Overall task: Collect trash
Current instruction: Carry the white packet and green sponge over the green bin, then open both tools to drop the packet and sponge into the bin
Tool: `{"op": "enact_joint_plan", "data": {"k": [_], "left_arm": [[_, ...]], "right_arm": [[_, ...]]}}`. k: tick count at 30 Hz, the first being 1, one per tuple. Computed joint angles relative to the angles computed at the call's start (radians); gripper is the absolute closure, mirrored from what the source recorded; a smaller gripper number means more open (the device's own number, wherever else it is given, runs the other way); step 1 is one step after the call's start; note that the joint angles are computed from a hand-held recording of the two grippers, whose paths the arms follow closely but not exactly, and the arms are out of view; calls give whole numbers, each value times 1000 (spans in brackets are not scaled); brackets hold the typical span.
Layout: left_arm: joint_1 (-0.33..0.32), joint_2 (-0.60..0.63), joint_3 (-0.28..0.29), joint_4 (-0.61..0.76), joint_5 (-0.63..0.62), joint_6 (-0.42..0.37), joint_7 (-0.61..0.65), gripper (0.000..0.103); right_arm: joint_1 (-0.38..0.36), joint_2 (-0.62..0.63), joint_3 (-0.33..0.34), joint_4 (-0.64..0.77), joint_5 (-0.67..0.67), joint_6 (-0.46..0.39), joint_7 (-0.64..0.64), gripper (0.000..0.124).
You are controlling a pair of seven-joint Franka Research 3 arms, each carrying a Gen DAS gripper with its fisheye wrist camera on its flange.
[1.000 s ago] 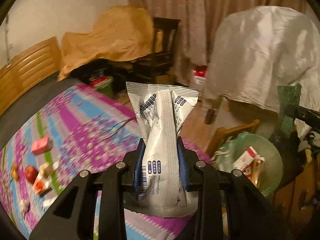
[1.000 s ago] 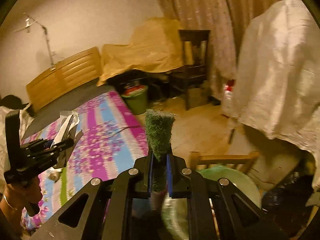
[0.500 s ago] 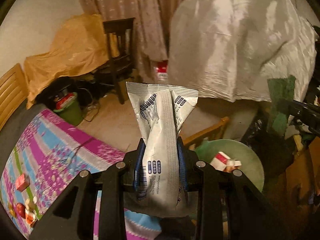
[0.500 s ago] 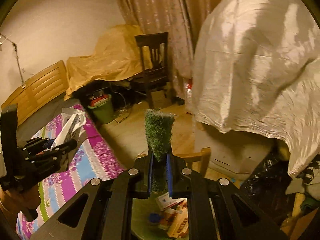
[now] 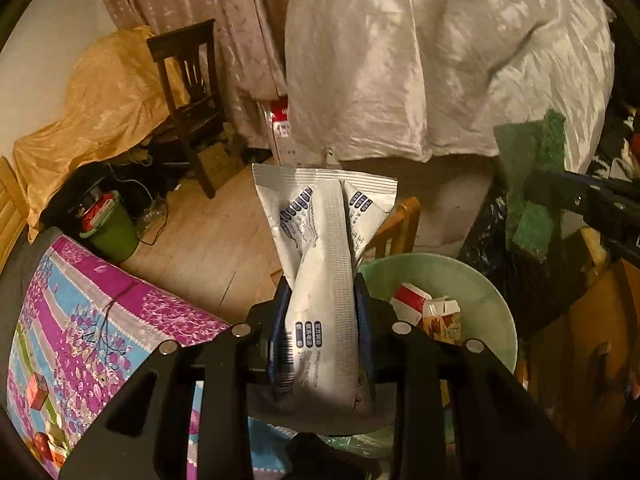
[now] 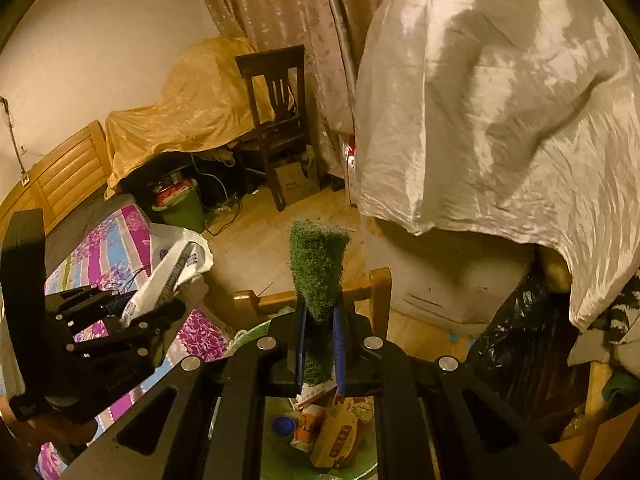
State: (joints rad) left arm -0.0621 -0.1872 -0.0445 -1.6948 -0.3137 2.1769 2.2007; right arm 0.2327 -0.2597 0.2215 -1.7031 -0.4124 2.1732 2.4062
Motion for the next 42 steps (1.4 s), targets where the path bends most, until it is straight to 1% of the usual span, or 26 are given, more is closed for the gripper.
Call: {"op": "enact_joint_plan", "data": {"k": [6, 26, 32, 36, 37, 38, 39, 40, 41, 42], "left_arm": [[-2, 5, -9, -17, 24, -2, -8, 74], [-6, 5, -17, -49, 53, -9, -14, 74], [-9, 8, -20, -51, 59, -9, -16, 74], [-11, 19, -18, -40, 43, -27, -15, 74], [-12, 24, -15, -32, 28, -42, -7, 74], [-14, 26, -13, -29, 7, -55, 10, 70], [-14, 28, -13, -26, 0, -63, 21, 69], [-13, 29, -16, -26, 3, -67, 24, 59], [-11, 30, -17, -24, 4, -72, 24, 45], [-9, 27, -12, -28, -18, -70, 33, 42]], "right_arm": [[-2, -8, -11, -37, 27, 22, -3, 112], [4, -1, -23, -78, 106, 41, -30, 112], [4, -4, -28, -94, 130, 60, -34, 112], [1, -8, -33, -109, 145, 76, -34, 111], [3, -11, -40, -119, 162, 89, -41, 107], [1, -10, -40, -122, 169, 88, -41, 94], [-2, -11, -39, -126, 167, 87, -40, 91], [-4, -13, -38, -129, 166, 85, -37, 91], [-6, -14, -38, -131, 169, 87, -35, 91], [-8, -17, -38, -136, 172, 92, -31, 91]]}}
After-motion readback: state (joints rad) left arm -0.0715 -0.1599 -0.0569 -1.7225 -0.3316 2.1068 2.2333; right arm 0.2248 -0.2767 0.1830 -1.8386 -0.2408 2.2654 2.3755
